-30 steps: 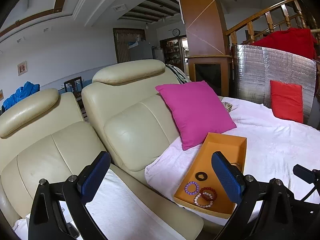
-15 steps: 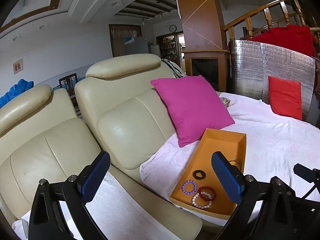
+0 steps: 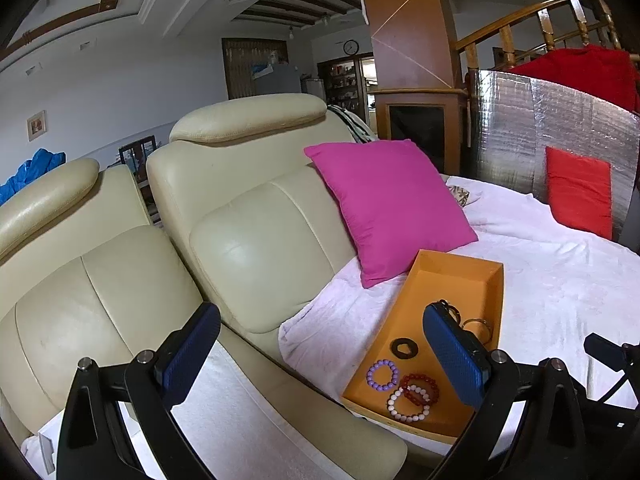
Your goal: Organize jewelry
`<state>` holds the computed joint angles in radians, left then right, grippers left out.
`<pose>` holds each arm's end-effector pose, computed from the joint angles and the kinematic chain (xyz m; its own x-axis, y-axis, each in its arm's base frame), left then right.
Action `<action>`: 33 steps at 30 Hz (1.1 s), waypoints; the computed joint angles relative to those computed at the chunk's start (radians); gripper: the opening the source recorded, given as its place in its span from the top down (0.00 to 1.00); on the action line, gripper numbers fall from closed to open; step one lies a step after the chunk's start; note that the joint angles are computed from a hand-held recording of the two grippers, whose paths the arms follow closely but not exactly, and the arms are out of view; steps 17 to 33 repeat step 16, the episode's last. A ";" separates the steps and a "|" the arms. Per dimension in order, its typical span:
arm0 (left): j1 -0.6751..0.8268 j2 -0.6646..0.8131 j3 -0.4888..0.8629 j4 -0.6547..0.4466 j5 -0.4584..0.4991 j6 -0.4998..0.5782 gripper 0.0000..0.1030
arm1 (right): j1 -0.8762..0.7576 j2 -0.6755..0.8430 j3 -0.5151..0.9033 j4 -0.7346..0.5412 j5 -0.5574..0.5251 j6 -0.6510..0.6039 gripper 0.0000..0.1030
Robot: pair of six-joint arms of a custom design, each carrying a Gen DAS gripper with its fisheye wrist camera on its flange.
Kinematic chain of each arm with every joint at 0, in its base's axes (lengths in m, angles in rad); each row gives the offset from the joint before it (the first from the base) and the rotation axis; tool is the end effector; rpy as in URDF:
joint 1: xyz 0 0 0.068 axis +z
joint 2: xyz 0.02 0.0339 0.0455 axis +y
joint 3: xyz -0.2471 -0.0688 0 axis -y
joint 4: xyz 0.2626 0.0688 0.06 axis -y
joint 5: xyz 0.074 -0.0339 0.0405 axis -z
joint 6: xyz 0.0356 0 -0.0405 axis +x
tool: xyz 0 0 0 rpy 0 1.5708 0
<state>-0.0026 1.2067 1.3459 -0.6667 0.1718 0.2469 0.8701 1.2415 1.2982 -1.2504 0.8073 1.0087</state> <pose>0.2780 -0.0068 0.3854 -0.4514 0.2420 -0.8589 0.2687 0.9547 0.1277 0.1713 0.1632 0.3304 -0.6216 0.1705 -0.7646 0.3169 0.9473 -0.0464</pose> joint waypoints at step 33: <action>-0.170 0.018 0.026 -0.020 -0.119 -0.041 0.02 | -0.114 -0.152 -0.099 0.091 -0.050 -0.101 0.36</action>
